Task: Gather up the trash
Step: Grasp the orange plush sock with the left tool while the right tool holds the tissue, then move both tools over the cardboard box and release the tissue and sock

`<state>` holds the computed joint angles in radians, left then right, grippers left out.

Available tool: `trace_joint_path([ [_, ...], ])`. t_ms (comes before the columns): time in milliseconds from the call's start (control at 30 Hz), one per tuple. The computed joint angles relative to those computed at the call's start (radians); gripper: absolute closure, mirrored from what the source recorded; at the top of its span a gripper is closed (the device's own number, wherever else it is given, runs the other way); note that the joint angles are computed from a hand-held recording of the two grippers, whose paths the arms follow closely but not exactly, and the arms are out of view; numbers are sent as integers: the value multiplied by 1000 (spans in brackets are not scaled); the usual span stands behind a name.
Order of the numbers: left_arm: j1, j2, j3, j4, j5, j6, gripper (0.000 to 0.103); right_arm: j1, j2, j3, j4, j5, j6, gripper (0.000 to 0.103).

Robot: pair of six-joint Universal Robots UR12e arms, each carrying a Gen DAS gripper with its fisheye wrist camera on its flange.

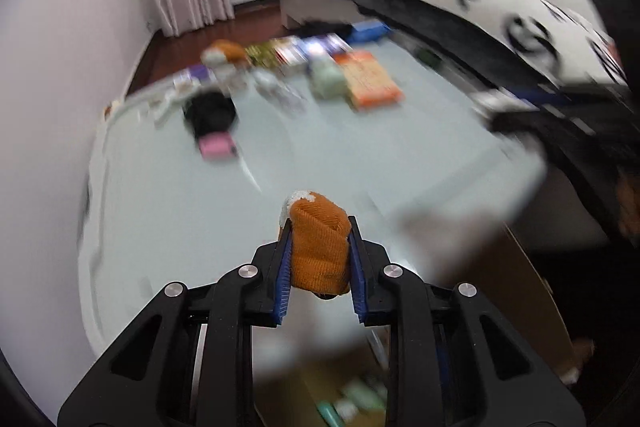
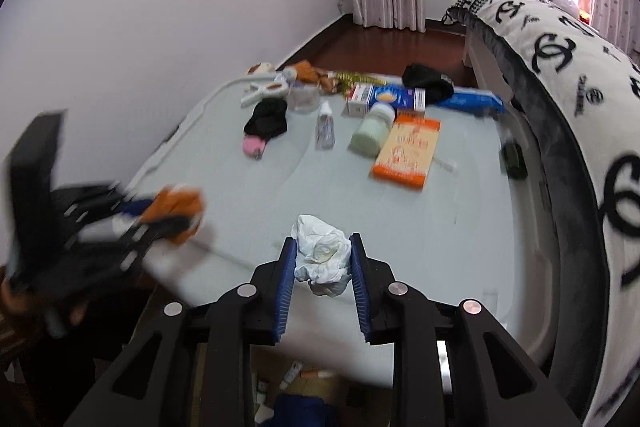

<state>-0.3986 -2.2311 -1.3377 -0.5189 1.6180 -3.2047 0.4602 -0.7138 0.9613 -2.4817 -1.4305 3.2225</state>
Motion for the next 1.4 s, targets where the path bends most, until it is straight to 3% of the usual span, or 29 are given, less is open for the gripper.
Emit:
trace_joint_path([
  [133, -31, 58, -105, -71, -37, -35, 77, 19, -57, 129, 13, 34, 32, 75],
  [167, -40, 64, -121, -87, -28, -41, 71, 24, -66, 150, 22, 37, 36, 75],
  [200, -47, 66, -127, -102, -18, -43, 54, 31, -76, 177, 44, 42, 43, 75],
  [233, -57, 66, -129, -139, 8, -54, 45, 35, -81, 191, 63, 48, 48, 73],
  [300, -68, 69, -140, -164, 33, -90, 23, 43, -89, 225, 107, 56, 67, 56],
  [367, -70, 70, -140, -189, 38, -100, 22, 48, -91, 235, 147, 66, 68, 36],
  [467, -79, 62, -116, -241, 93, -126, 22, 52, -97, 253, 118, 51, 72, 28],
  [500, -82, 61, -111, -239, 116, -142, 22, 52, -98, 259, 96, 49, 79, 27],
  [567, -81, 68, -116, -204, 149, -175, 22, 48, -105, 277, 32, 38, 111, 17],
  [733, -80, 81, -122, -117, 207, -253, 16, 42, -111, 290, -30, 22, 164, 15],
  [967, -77, 65, -76, -131, 226, -286, 15, 48, -111, 268, -14, 3, 137, 11],
  [1233, -67, 25, -3, -148, 243, -286, 15, 44, -68, 134, 31, -74, 23, 7],
  [1400, -52, -11, 68, -148, 261, -292, 15, 30, 10, -42, 82, -181, -32, 6],
])
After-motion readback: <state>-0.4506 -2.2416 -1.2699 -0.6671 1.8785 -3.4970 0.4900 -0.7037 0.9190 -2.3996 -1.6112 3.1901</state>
